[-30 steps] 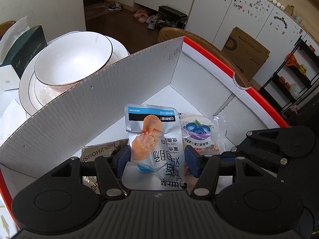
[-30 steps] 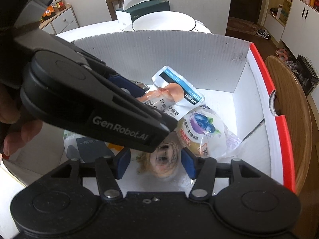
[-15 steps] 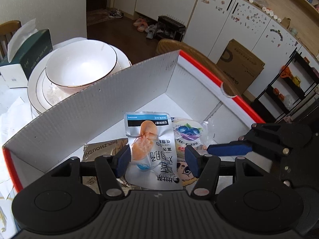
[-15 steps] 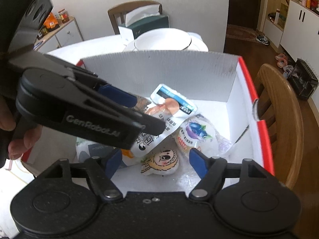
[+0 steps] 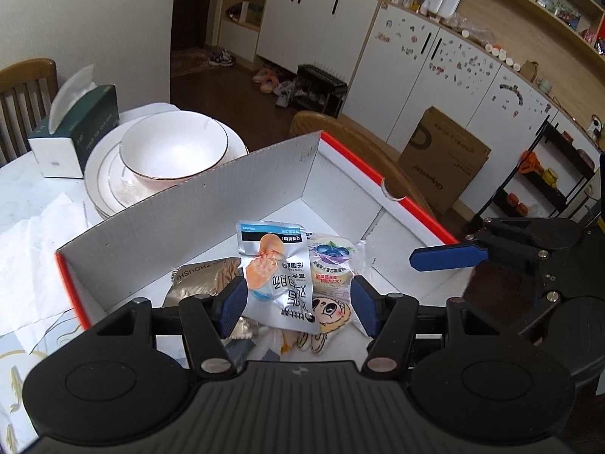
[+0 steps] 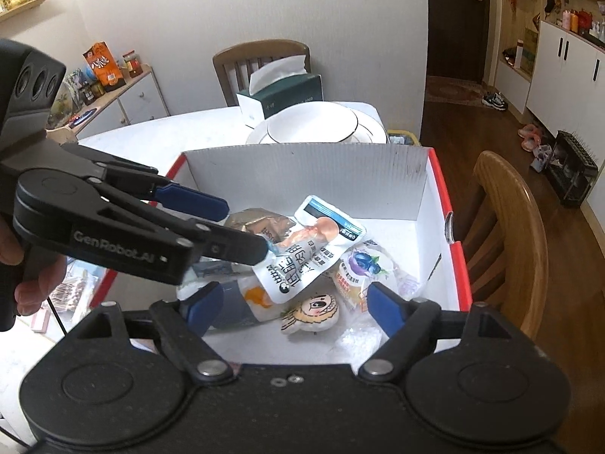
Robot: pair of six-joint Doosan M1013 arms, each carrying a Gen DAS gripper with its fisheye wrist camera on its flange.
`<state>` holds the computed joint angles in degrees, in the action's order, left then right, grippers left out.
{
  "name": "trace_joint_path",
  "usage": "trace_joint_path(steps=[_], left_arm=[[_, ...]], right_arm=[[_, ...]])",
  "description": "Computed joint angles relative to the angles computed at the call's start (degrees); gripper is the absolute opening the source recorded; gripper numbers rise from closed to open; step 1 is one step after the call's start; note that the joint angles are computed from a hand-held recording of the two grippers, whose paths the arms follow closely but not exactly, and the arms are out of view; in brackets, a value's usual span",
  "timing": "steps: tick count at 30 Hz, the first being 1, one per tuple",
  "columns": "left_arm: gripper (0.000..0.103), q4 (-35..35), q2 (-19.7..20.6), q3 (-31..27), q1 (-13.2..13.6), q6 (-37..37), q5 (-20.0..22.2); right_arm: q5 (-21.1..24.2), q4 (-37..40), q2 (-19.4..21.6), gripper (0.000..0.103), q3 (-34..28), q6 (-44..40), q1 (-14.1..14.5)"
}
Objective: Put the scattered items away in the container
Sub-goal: 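Open the right gripper to drop the cartoon bag while left gripper releases the snack pack, then move both open grippers back from the box toward the remaining table items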
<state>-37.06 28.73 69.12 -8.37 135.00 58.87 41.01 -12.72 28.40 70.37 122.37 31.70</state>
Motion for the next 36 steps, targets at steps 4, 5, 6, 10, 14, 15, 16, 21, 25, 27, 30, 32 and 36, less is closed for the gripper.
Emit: trace_joint_path(steps=[4, 5, 6, 10, 14, 15, 16, 21, 25, 27, 30, 32, 36], left_arm=[[0.064, -2.33, -1.46, 1.92, 0.78, 1.04, -0.85], [0.067, -2.95, -1.94, 2.5, 1.0, 1.35, -1.15], [0.067, -3.7, -2.41, 3.13, 1.22, 1.86, -1.45], [0.067, -5.93, -4.33, 5.75, 2.06, 4.29, -2.57], [0.073, -8.48, -6.35, 8.65, 3.13, 6.85, -4.93], [0.073, -9.33, -6.73, 9.22, 3.52, 7.44, -5.12], [0.073, -9.81, -7.06, 9.65, 3.86, 7.63, -5.27], [0.078, -11.6, -8.59, 11.61, 5.62, 8.81, -6.1], [0.083, -12.99, -9.67, 12.95, 7.26, 10.6, -6.7], [0.085, -13.67, -9.99, 13.37, 8.15, 11.04, -6.46], [0.09, -14.38, -10.36, 13.93, 9.57, 11.44, -6.06], [0.09, -14.66, -10.61, 14.36, 10.49, 11.97, -6.02], [0.103, -15.45, -11.02, 15.3, 12.47, 14.16, -5.49]], right_arm=[[-1.47, -1.57, -1.09, 0.086, 1.33, 1.22, 0.62], [-1.91, -2.29, -1.37, 0.087, 1.67, 1.69, 0.82], [-2.26, -3.04, -1.62, 0.088, 1.95, 2.14, 1.03], [-2.73, -7.04, -2.45, 0.092, 2.66, 5.24, 2.08], [-3.25, -9.57, -3.15, 0.094, 3.4, 9.23, 2.9], [-3.22, -10.04, -3.2, 0.094, 3.43, 9.91, 3.12], [-2.97, -10.57, -3.18, 0.094, 3.36, 10.57, 3.38], [-2.38, -11.49, -2.47, 0.095, 2.4, 11.85, 4.72], [-1.96, -12.72, -1.55, 0.095, 1.02, 13.57, 5.95], [-2.06, -12.84, -1.04, 0.095, 0.25, 14.11, 6.51], [-1.48, -13.38, 0.01, 0.097, -1.27, 14.32, 7.48], [-1.01, -14.04, 0.82, 0.098, -2.39, 14.61, 8.2], [0.24, -13.05, 2.56, 0.098, -4.98, 13.68, 9.34]])
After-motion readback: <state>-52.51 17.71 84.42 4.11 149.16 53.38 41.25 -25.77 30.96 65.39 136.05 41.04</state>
